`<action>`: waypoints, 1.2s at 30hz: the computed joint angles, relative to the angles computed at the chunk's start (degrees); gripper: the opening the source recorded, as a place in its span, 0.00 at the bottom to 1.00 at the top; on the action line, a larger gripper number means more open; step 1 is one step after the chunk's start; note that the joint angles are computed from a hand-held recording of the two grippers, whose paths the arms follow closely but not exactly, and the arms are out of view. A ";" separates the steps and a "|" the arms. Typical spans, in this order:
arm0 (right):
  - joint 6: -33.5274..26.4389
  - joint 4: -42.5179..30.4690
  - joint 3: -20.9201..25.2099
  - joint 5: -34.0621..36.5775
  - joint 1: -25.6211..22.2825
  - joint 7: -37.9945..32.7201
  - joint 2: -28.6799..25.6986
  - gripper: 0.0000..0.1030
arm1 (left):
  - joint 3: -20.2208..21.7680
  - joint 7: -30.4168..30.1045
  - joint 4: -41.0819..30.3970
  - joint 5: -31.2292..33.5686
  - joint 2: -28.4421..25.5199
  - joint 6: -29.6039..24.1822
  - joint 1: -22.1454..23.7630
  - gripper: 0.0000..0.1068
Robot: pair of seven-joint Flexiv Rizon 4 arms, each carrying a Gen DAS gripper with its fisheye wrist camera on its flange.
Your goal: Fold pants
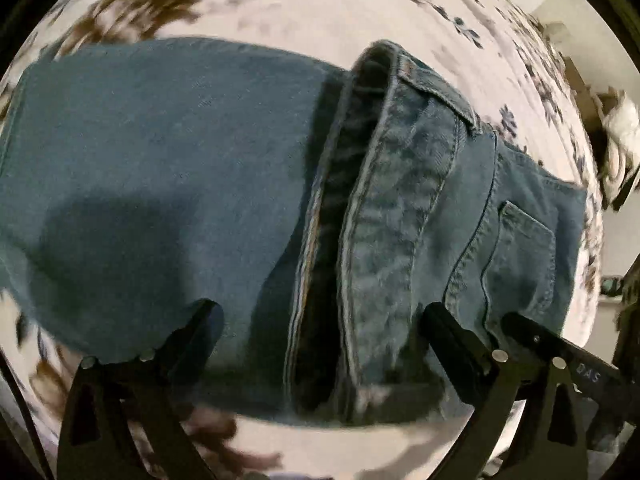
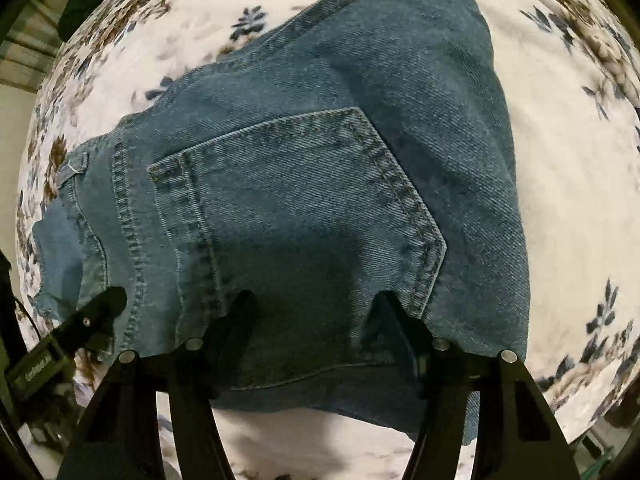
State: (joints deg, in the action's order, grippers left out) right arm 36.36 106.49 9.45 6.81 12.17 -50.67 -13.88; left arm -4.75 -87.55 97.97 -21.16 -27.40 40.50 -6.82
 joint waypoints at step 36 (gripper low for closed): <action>3.08 1.77 0.44 7.19 -2.07 -1.18 5.21 0.75 | -9.06 30.53 10.59 -39.83 12.50 33.33 -1.48 0.08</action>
